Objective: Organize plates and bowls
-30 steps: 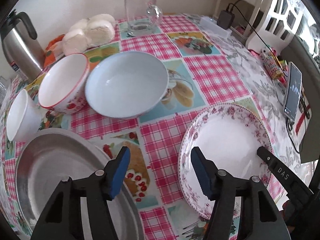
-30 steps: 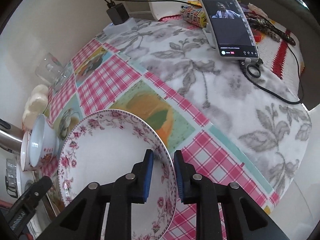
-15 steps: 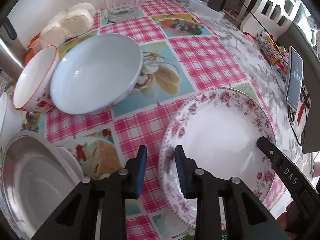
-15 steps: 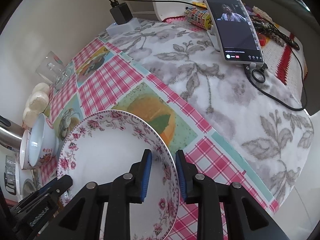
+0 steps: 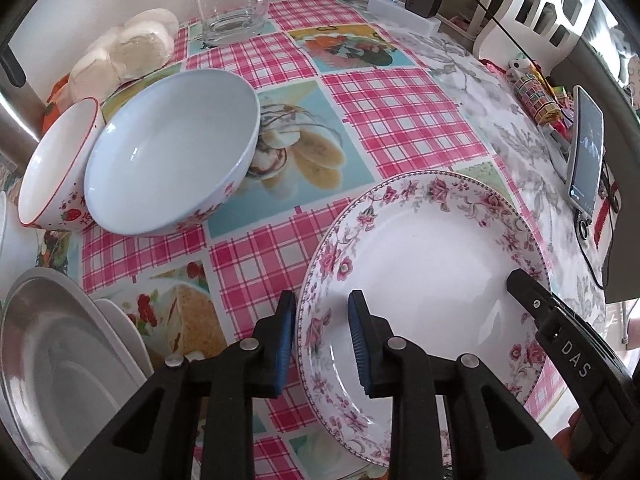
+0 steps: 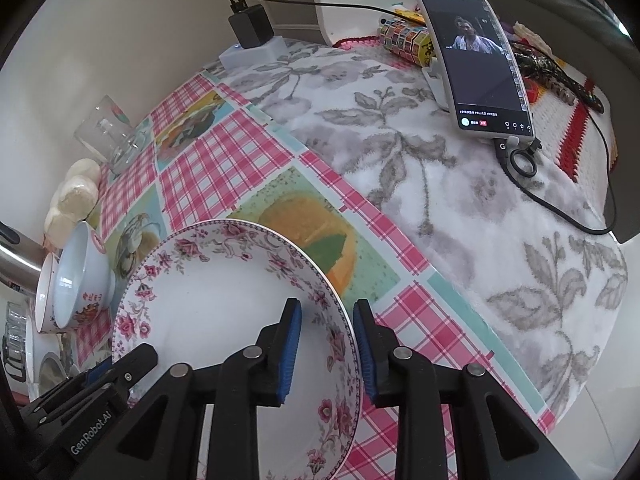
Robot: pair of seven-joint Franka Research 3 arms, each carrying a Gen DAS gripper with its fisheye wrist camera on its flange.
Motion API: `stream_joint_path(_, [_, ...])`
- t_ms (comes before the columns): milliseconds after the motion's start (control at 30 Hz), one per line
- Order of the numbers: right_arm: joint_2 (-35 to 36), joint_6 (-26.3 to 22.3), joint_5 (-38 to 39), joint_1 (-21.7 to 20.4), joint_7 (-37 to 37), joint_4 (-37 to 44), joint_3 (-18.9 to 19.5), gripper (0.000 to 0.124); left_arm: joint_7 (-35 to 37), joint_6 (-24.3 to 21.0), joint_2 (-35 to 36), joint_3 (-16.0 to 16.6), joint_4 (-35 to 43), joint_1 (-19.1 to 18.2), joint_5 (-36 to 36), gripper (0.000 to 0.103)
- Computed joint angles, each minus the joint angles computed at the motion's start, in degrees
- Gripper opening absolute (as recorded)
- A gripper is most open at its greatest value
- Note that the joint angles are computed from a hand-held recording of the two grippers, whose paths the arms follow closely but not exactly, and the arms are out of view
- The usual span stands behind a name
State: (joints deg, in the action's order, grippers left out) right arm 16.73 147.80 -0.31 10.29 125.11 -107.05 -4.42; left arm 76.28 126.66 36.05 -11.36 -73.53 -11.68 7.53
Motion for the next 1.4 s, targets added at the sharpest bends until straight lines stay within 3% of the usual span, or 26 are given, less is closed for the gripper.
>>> stream_joint_path(367, [-0.1,0.6,0.1,-0.1,-1.4,-0.4,0.2,0.029,-0.3,2.5,-1.7,-0.8,-3.1,1.6,-2.3,0.021])
stream_joint_path(567, [-1.1,1.6,6.1,-1.8,-5.6,-1.8,1.8,0.026,-0.5,4.2,-3.0,-1.0,-5.0,2.6,-3.8,0.018])
stream_joint_path(767, [-2.0,2.3,6.8,-1.4,-6.4,-2.7,1.6,0.025,0.3,6.0,-4.4,-1.8,-6.7,4.1,-6.7,0.018])
stream_joint_path(1033, [-3.1,3.5,7.2,-1.3,-7.1,-3.9,1.7,0.015,0.6,7.3,-5.2,-2.9,-8.1,6.2,-11.7,0.018])
stream_joint_path(1400, [-3.1,3.4,5.4,-0.8,-6.1,-3.8,1.4,0.014,0.3,4.8,-4.6,-2.3,-7.5,6.0,-12.2,0.015])
